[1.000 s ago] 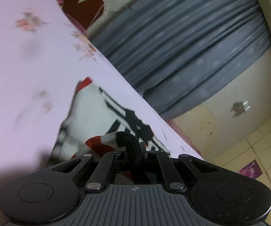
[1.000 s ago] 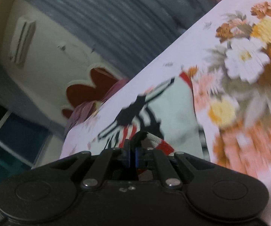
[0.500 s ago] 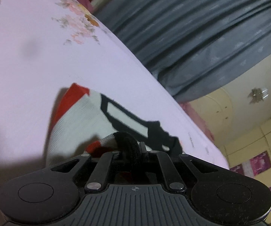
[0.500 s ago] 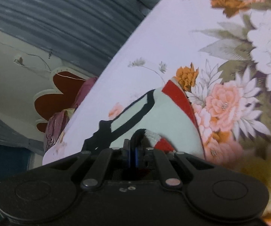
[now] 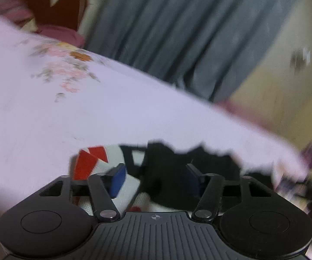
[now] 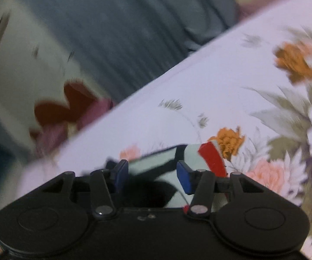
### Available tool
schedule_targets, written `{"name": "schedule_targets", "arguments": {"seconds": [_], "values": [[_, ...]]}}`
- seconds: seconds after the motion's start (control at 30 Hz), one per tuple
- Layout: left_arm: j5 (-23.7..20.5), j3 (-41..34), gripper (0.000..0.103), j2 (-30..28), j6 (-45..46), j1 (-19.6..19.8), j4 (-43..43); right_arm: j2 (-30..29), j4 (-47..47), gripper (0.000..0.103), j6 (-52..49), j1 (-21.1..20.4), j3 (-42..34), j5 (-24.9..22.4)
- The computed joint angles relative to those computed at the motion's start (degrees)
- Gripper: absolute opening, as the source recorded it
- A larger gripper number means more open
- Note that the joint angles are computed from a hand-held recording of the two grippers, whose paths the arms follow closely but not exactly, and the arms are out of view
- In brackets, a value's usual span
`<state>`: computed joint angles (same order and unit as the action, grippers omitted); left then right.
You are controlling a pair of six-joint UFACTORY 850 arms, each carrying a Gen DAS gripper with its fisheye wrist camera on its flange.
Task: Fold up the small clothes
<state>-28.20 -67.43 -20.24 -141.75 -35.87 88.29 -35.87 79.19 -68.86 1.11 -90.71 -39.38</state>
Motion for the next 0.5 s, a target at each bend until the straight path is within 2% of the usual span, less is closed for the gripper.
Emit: {"name": "schedule_targets", "arguments": {"seconds": [0.03,0.1,0.17,0.2,0.23,0.27,0.3,0.37,0.43,0.5], "values": [[-0.48,-1.63,0.042,-1.33,6.0,-0.26,-3.79,0.1,-2.44,0.049,-0.73,0.9,-0.04,1.63],[-3.69,-5.25,0.039,-4.34,17.99,-1.24,-11.17,-0.31,-4.69,0.049,-1.24,1.9,-0.62,2.57],[-7.43,-8.76,0.036,-6.59,28.94,-2.12,-18.02,-0.21,-9.68,0.047,-0.59,3.47,-0.67,6.91],[-8.85,-9.62,0.02,-6.99,31.51,-2.42,-19.43,0.23,-13.55,0.039,-0.15,4.56,-0.14,10.01],[-10.09,-9.92,0.009,-7.12,31.67,-2.8,-18.97,0.91,-15.86,0.033,-1.06,5.46,0.79,13.1],[-11.13,-9.58,0.004,-6.68,29.43,-3.19,-17.01,1.28,-17.85,0.02,-2.73,6.51,1.3,16.98],[-13.71,-8.8,0.004,-6.1,24.8,-4.11,-13.37,1.77,-17.94,0.003,-5.11,6.89,2.0,18.77],[-20.65,-7.22,0.004,-5.34,16.91,-6.08,-6.34,3.66,-11.82,0.004,-13.41,7.15,4.11,20.61],[-24.15,-7.2,0.004,-5.5,16.2,-6.71,-6.53,5.25,-1.52,0.004,-23.09,6.98,5.96,21.72],[-23.28,-8.83,0.004,-6.73,20.73,-5.95,-11.94,4.72,0.29,0.004,-23.37,6.79,5.46,22.1]]}}
